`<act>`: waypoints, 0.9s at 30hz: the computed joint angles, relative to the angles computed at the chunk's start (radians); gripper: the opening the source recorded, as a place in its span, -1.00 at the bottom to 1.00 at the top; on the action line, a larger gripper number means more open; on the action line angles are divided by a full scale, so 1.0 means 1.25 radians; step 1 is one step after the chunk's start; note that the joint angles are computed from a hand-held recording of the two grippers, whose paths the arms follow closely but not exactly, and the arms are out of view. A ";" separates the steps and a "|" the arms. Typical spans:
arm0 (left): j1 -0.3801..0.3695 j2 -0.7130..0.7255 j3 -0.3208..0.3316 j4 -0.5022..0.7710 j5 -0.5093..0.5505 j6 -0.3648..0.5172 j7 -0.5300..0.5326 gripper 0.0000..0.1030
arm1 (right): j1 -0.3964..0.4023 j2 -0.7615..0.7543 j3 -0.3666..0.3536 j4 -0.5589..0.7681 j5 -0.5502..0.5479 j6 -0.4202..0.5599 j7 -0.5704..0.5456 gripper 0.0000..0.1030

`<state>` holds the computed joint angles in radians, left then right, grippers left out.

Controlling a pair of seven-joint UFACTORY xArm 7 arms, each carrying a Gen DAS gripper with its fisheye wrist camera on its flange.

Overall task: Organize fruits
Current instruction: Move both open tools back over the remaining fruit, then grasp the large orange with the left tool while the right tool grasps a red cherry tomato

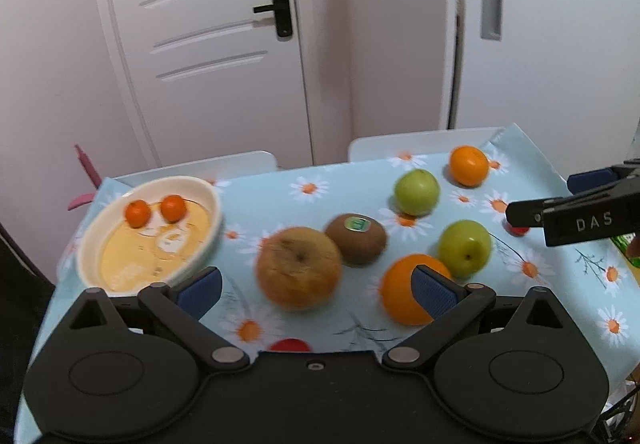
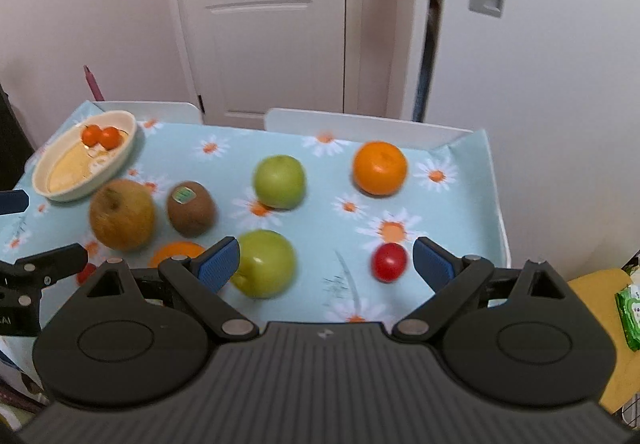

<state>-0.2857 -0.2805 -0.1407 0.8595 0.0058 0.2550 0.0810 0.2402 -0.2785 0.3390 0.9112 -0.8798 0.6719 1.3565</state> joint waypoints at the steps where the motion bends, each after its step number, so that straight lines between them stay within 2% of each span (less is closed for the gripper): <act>1: 0.004 0.006 -0.012 -0.003 0.009 -0.009 -0.013 0.99 | -0.003 -0.009 -0.008 -0.018 -0.003 -0.015 -0.001 1.00; 8: 0.015 0.071 -0.068 -0.003 0.103 -0.063 -0.094 0.99 | -0.051 -0.034 -0.028 -0.096 -0.025 -0.099 -0.001 1.00; 14: -0.003 0.126 -0.065 0.016 0.145 -0.075 -0.127 0.88 | -0.091 -0.023 -0.024 -0.123 -0.062 -0.142 0.021 1.00; 15: -0.012 0.134 -0.058 0.021 0.134 -0.069 -0.120 0.79 | -0.095 -0.020 -0.024 -0.125 -0.068 -0.144 0.025 1.00; 17: -0.028 0.151 -0.045 0.032 0.100 -0.062 -0.104 0.74 | -0.101 -0.012 -0.026 -0.129 -0.084 -0.154 0.037 1.00; 19: -0.032 0.163 -0.041 0.038 0.098 -0.065 -0.104 0.74 | -0.104 -0.005 -0.028 -0.130 -0.097 -0.162 0.050 1.00; 22: -0.040 0.180 -0.038 0.048 0.090 -0.067 -0.096 0.62 | -0.104 0.003 -0.034 -0.133 -0.109 -0.174 0.066 1.00; 26: -0.077 0.192 -0.016 0.060 -0.013 -0.054 -0.013 0.30 | -0.100 0.013 -0.043 -0.128 -0.115 -0.183 0.061 0.89; 27: -0.061 0.190 -0.032 0.058 0.000 -0.055 -0.023 0.29 | -0.099 0.015 -0.045 -0.128 -0.115 -0.184 0.058 0.86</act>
